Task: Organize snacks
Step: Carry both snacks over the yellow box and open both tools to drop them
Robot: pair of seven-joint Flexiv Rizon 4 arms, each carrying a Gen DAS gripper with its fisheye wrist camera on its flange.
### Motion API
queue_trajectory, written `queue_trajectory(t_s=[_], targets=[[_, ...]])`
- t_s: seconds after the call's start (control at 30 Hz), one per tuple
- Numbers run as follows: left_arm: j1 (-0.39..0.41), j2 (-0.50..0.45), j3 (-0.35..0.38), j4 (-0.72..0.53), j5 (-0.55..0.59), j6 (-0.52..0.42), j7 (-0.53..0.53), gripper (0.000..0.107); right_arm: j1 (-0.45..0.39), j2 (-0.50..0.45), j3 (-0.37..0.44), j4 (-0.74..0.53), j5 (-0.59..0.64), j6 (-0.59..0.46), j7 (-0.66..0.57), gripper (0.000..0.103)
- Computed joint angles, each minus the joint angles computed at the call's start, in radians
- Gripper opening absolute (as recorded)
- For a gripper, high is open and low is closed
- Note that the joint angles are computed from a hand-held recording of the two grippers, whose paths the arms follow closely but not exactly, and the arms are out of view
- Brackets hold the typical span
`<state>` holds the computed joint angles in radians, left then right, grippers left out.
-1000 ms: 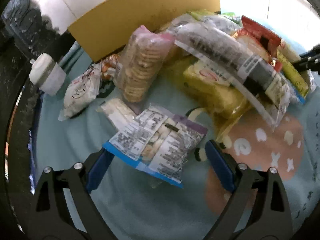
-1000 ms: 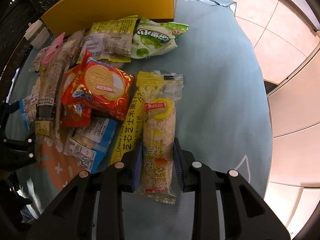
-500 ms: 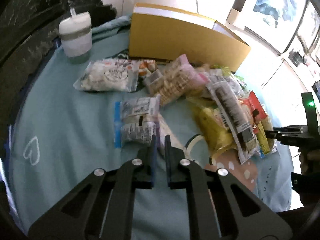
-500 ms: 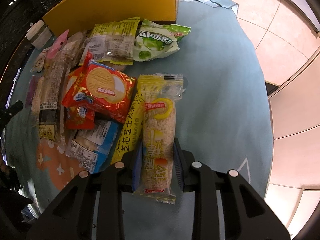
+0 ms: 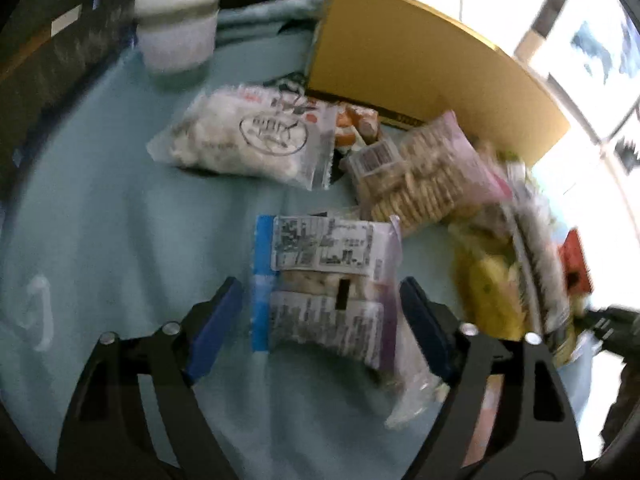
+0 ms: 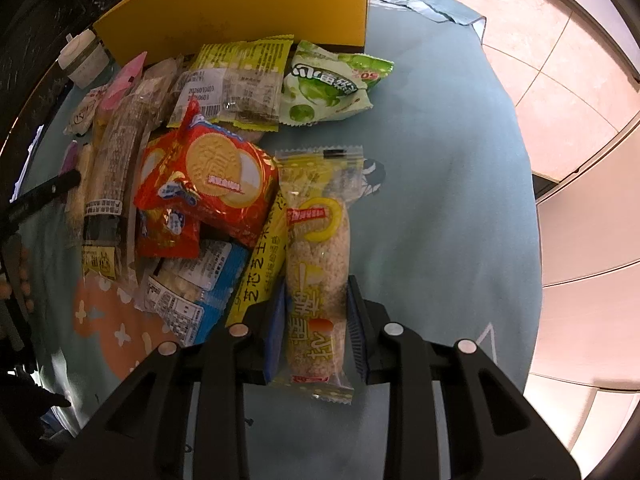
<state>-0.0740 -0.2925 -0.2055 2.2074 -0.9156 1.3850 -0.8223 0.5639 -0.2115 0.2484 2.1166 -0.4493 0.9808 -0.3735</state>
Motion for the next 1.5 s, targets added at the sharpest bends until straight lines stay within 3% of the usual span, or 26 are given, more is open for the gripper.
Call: queue_trajectory(t_s=[0.07, 0.23, 0.4, 0.6, 0.9, 1.1, 1.23, 1.33, 1.5], targets=[[0.034, 0.01, -0.042, -0.005, -0.141, -0.056, 0.063, 0.06, 0.0, 0.001, 0.0, 0.004, 0.002, 0.002, 0.005, 0.029], [0.01, 0.033, 0.016, -0.009, -0.218, -0.169, 0.057, 0.04, -0.005, -0.002, -0.004, 0.008, 0.002, 0.017, 0.009, 0.029], [-0.049, 0.101, 0.049, 0.027, -0.376, -0.197, 0.176, 0.039, -0.009, 0.004, -0.01, 0.017, -0.014, 0.037, 0.011, 0.029], [-0.125, 0.16, 0.094, 0.033, -0.433, -0.18, 0.258, 0.039, -0.018, 0.029, -0.025, 0.04, -0.086, 0.139, 0.041, 0.029], [-0.178, 0.2, 0.112, 0.029, -0.476, -0.15, 0.297, 0.039, -0.026, 0.086, -0.016, 0.02, -0.121, 0.147, 0.056, 0.029], [-0.193, 0.208, 0.109, -0.037, -0.456, -0.107, 0.276, 0.039, -0.05, 0.115, -0.026, -0.062, -0.171, 0.132, 0.037, 0.029], [-0.188, 0.164, 0.093, -0.153, -0.391, -0.064, 0.221, 0.039, -0.074, 0.098, -0.048, -0.16, -0.21, 0.134, -0.013, 0.029], [-0.173, 0.116, 0.076, -0.252, -0.314, -0.047, 0.139, 0.039, -0.082, 0.063, -0.067, -0.262, -0.227, 0.116, -0.074, 0.029], [-0.14, 0.022, 0.061, -0.421, -0.061, -0.05, -0.028, 0.039, -0.082, -0.014, -0.099, -0.429, -0.209, 0.086, -0.173, 0.029]])
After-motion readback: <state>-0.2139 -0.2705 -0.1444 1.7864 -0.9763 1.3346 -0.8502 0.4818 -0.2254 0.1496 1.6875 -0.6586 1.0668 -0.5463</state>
